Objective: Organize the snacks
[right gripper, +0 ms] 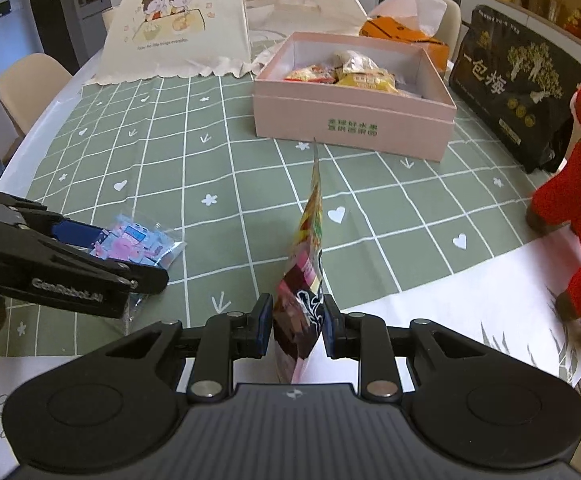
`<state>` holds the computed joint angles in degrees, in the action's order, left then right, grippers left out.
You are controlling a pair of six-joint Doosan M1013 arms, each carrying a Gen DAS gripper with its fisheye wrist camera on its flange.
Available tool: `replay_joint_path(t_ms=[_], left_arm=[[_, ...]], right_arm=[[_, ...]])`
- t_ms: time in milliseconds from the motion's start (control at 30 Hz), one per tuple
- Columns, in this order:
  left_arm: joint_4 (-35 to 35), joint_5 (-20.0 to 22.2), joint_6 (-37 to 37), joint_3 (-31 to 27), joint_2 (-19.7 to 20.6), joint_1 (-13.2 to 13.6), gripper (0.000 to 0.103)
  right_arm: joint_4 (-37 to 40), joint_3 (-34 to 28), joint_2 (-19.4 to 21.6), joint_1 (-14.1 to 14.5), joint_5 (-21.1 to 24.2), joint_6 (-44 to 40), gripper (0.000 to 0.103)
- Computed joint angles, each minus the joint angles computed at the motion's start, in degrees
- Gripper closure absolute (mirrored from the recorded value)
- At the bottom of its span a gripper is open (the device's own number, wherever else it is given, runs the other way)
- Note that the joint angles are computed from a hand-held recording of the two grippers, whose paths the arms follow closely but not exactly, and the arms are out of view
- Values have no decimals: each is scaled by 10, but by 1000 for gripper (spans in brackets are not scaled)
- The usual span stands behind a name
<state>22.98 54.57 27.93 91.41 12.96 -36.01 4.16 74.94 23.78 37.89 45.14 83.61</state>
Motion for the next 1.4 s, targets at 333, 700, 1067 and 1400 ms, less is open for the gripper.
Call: replay_joint_path(t_ms=[333,700,1067,1400], left_arm=[[22,-85,18,1,-21,11,39],[26,-228,64,-125,23,94,37],[185,-361,-135,-68,3,108,39],[215,-301,-288,38,-56,90,39]], right_arm=[[37,-8,-4,-7,-2,-16,82],[-13,-15,-15,-7,-13,38,82],[-36,-29,-11,-21,11,109,82],[136,-184,62,-53,-71,75,82]])
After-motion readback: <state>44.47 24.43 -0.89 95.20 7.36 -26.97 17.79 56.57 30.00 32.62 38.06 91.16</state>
